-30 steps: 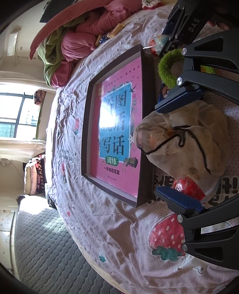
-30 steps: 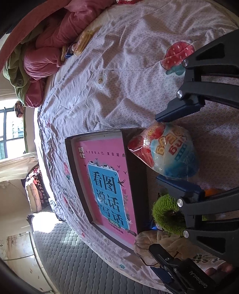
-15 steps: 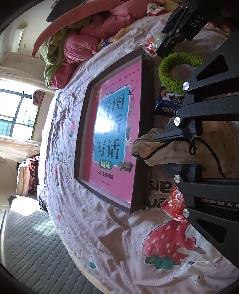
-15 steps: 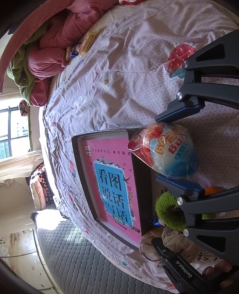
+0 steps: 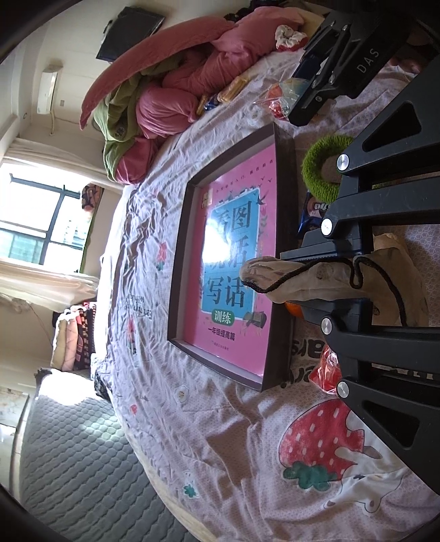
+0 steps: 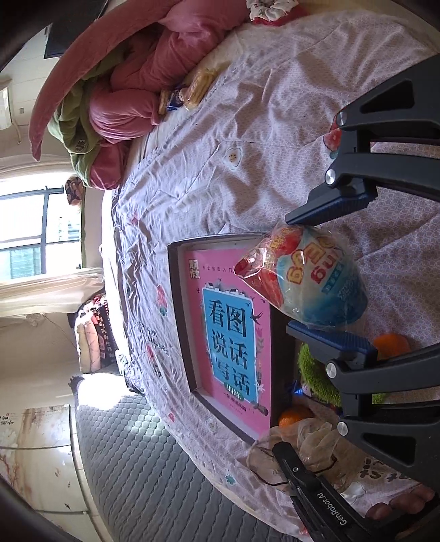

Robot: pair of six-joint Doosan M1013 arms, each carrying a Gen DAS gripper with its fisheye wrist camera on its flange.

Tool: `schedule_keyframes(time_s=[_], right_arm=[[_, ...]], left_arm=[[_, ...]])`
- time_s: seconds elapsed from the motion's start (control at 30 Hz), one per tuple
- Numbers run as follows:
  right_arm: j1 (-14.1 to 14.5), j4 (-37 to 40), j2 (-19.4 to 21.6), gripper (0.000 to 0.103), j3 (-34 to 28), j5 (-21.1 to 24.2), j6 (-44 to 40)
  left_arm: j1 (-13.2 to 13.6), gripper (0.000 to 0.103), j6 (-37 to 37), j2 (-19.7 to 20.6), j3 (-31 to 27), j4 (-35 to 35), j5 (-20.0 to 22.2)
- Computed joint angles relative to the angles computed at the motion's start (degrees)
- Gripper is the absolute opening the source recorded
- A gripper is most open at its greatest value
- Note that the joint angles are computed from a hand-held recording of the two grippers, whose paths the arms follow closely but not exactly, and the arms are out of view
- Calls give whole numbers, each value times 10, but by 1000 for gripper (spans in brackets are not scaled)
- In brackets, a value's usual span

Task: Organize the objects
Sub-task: 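Carry the bag with the left tool while the right tool carries the ball toward the tray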

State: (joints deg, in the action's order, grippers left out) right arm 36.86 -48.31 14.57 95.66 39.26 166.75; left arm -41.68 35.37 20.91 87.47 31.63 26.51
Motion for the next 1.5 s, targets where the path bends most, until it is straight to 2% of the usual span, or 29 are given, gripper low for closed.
schedule_keyframes(time_s=[0.33, 0.77, 1.13, 1.5], right_arm=[[20, -67, 1, 57, -8, 3, 28], [23, -86, 8, 57, -27, 23, 19], [13, -82, 19, 57, -46, 20, 1], [-1, -69, 39, 57, -73, 15, -29]], left_arm=[[-8, 15, -51, -9, 7, 73, 2], [-11, 15, -91, -3, -5, 120, 19], [-10, 15, -59, 18, -41, 101, 31], [9, 15, -21, 45, -91, 70, 46]])
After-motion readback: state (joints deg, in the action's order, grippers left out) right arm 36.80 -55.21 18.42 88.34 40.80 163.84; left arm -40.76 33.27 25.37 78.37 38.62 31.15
